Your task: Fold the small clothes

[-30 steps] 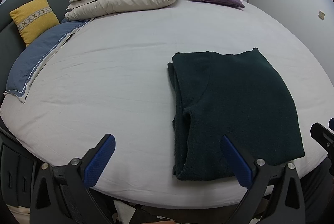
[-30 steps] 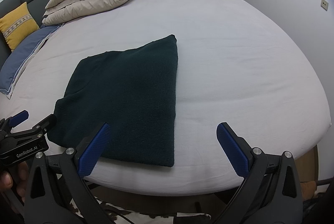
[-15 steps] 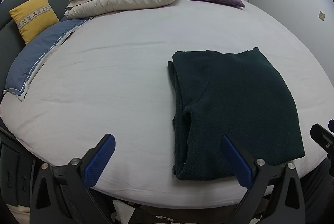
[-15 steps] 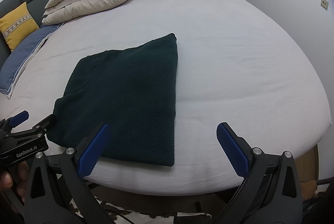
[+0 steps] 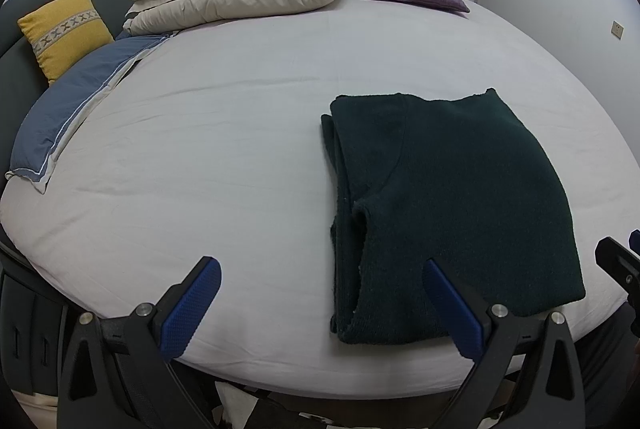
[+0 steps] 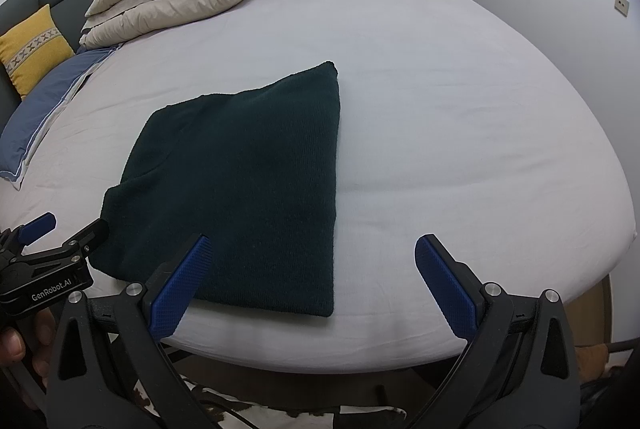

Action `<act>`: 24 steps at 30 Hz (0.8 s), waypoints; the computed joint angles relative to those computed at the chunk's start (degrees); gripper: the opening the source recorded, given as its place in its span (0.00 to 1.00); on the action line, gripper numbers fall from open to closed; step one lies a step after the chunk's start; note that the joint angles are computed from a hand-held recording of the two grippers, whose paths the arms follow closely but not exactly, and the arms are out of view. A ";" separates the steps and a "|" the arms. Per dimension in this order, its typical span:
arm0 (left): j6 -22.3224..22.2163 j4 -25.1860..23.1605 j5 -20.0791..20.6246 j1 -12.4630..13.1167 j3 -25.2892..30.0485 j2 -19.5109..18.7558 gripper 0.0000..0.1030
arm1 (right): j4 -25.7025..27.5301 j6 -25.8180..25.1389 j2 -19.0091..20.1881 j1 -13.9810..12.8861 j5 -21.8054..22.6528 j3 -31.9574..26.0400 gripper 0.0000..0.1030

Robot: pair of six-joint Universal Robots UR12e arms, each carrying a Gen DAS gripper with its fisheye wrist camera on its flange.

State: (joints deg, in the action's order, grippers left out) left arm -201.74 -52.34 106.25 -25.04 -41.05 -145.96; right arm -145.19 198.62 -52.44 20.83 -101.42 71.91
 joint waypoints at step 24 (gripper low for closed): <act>0.10 0.26 -0.21 0.07 -0.50 0.18 1.00 | 0.14 0.34 0.03 0.06 0.14 0.15 1.00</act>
State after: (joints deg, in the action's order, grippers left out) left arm -201.64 -52.09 106.03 -24.96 -41.55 -145.78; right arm -145.05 198.96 -52.41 20.89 -101.29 72.07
